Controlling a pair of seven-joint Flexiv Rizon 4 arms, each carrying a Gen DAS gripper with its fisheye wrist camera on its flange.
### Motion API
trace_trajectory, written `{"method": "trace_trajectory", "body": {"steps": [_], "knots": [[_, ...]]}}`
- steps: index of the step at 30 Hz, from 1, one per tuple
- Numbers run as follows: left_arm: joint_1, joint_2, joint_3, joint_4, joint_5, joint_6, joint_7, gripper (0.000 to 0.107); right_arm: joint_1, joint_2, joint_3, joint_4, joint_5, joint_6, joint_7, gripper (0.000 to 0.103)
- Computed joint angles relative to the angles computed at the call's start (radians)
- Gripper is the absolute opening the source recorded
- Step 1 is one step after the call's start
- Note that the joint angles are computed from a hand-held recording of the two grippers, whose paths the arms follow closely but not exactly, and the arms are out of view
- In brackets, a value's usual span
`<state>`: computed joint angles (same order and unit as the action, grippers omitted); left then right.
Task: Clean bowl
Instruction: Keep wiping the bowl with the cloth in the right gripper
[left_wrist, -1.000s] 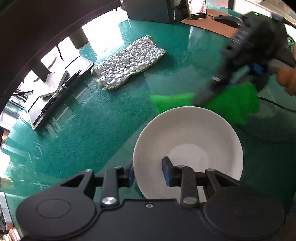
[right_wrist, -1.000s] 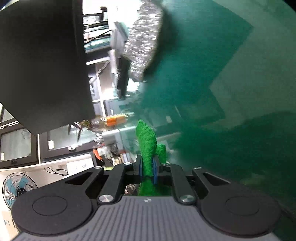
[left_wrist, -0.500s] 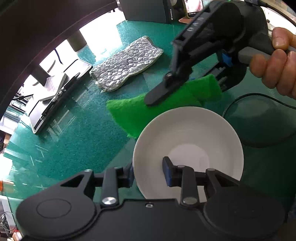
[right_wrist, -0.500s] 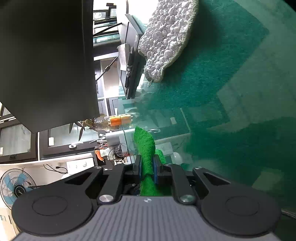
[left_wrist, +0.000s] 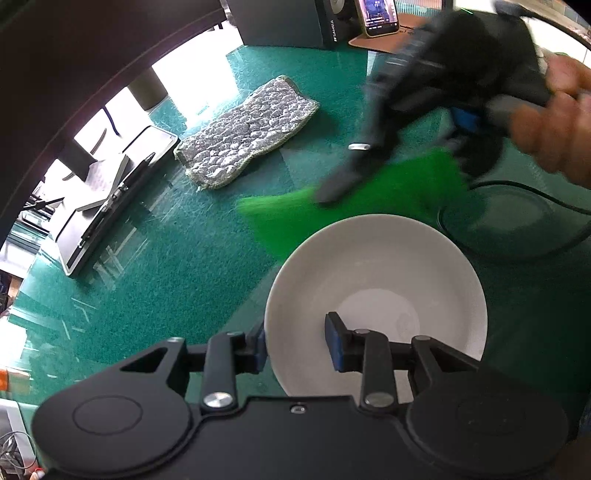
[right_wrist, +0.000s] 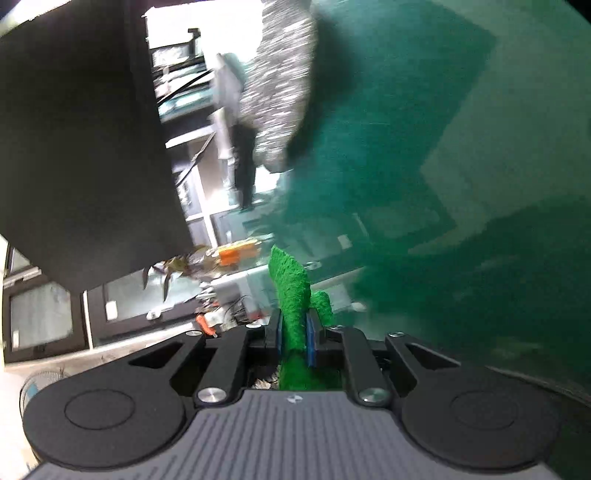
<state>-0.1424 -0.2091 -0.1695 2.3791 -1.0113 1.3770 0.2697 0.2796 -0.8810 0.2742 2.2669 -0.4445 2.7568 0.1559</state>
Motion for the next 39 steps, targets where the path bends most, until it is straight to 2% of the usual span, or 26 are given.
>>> {"method": "trace_trajectory", "body": {"steps": [4, 7, 12, 15, 19, 22, 23, 26, 28, 29, 31, 33, 35, 36, 37, 39], "knots": [[0.002, -0.001, 0.003, -0.002, 0.025, -0.003, -0.012, 0.032, -0.001, 0.002, -0.015, -0.036, -0.05, -0.041, -0.014, 0.013], [0.003, 0.003, -0.005, -0.002, 0.014, -0.012, 0.017, 0.033, -0.008, 0.007, -0.007, -0.002, -0.039, -0.022, -0.023, 0.013], [-0.001, 0.001, -0.007, -0.008, -0.012, -0.027, 0.056, 0.035, -0.012, 0.03, 0.025, 0.131, 0.02, 0.03, -0.017, 0.013], [-0.004, 0.0, -0.011, -0.009, -0.056, -0.034, 0.11, 0.035, 0.008, 0.028, 0.036, 0.147, 0.064, 0.05, -0.013, 0.014], [-0.019, 0.0, -0.005, -0.011, -0.098, -0.034, 0.163, 0.035, 0.017, 0.033, 0.011, 0.1, 0.051, -0.001, -0.011, 0.014], [-0.031, 0.0, -0.002, -0.01, -0.134, -0.03, 0.187, 0.037, 0.001, 0.012, -0.003, 0.021, -0.009, -0.036, -0.013, 0.014], [-0.043, -0.004, 0.007, -0.012, -0.116, -0.013, 0.135, 0.038, -0.003, 0.01, -0.004, 0.013, -0.018, -0.038, -0.014, 0.014], [-0.069, -0.017, 0.054, -0.014, 0.029, 0.06, -0.171, 0.057, -0.006, 0.016, -0.012, -0.015, -0.039, -0.066, -0.021, 0.014], [-0.077, 0.002, 0.067, 0.005, 0.031, 0.11, -0.387, 0.086, -0.005, 0.026, -0.016, -0.013, -0.028, -0.078, -0.035, 0.014], [-0.07, 0.018, 0.076, 0.012, 0.045, 0.096, -0.462, 0.09, -0.005, 0.03, -0.016, -0.011, -0.022, -0.08, -0.041, 0.014], [-0.047, 0.054, 0.085, 0.028, 0.07, 0.039, -0.59, 0.091, -0.008, 0.033, -0.016, -0.012, -0.021, -0.085, -0.051, 0.014], [-0.029, 0.095, 0.111, 0.049, 0.122, -0.05, -0.793, 0.091, -0.012, 0.033, -0.016, -0.016, -0.027, -0.093, -0.057, 0.014], [-0.02, 0.1, 0.127, 0.057, 0.217, -0.073, -0.915, 0.078, -0.015, 0.033, -0.015, -0.022, -0.031, -0.105, -0.06, 0.014], [-0.016, 0.1, 0.128, 0.06, 0.246, -0.076, -0.942, 0.054, -0.015, 0.033, -0.016, -0.025, -0.036, -0.115, -0.062, 0.014], [-0.011, 0.098, 0.125, 0.062, 0.272, -0.081, -0.95, 0.036, -0.015, 0.033, -0.015, -0.028, -0.036, -0.122, -0.063, 0.014], [-0.006, 0.091, 0.133, 0.062, 0.369, -0.08, -0.992, 0.026, -0.017, 0.035, -0.014, -0.033, -0.049, -0.139, -0.068, 0.014]]}}
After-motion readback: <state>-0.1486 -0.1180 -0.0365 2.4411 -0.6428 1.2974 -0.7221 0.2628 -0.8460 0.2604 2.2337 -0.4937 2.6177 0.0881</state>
